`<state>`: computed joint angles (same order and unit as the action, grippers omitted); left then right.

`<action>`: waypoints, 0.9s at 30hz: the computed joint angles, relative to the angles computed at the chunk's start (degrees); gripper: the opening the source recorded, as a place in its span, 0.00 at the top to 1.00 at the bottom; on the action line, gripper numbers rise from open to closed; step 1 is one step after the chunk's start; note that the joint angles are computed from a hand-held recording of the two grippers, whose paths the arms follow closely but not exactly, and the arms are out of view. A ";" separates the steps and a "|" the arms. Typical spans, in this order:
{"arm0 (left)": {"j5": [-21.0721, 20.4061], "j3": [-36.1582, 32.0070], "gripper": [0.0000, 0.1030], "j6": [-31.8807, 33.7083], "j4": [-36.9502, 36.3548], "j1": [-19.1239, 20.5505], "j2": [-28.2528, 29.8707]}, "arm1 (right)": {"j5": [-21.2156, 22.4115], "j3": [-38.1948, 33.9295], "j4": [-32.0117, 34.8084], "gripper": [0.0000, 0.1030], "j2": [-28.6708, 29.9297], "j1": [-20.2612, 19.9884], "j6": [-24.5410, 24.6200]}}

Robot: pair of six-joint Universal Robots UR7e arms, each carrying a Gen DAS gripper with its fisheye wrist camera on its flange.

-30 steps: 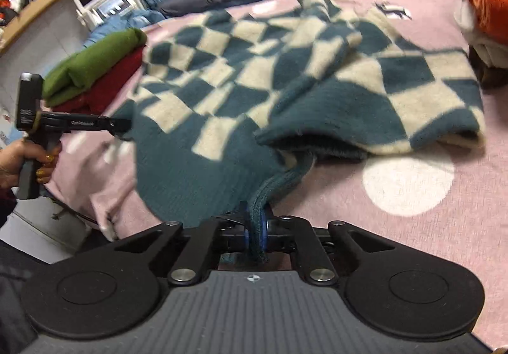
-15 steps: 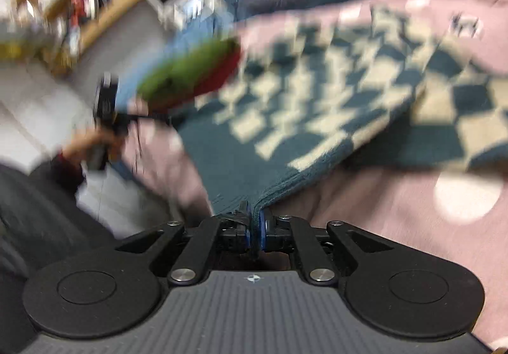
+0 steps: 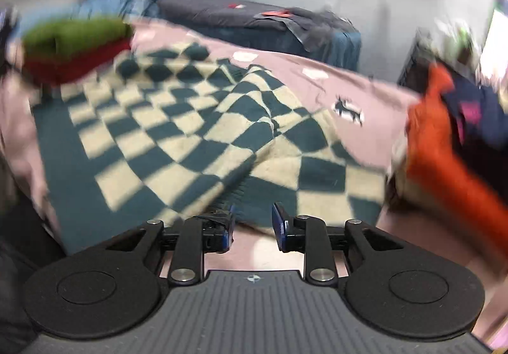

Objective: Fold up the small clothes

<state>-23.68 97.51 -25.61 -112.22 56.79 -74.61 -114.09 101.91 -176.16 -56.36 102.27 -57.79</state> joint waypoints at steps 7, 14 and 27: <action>-5.08 0.07 0.09 14.12 -11.26 -1.82 4.95 | -3.24 -1.22 -6.82 0.23 6.78 -0.07 -18.95; -10.90 -1.14 0.09 16.26 -13.77 -2.09 7.98 | -6.37 -5.20 -10.10 0.89 9.84 0.54 -16.16; -19.25 -3.95 0.07 25.12 -28.50 -3.03 15.03 | 6.30 -2.03 -12.64 0.92 -4.66 -0.16 17.90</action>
<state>-42.93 93.55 -0.49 -140.71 53.77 -59.57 -107.78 99.88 -188.79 -61.02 102.12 -39.90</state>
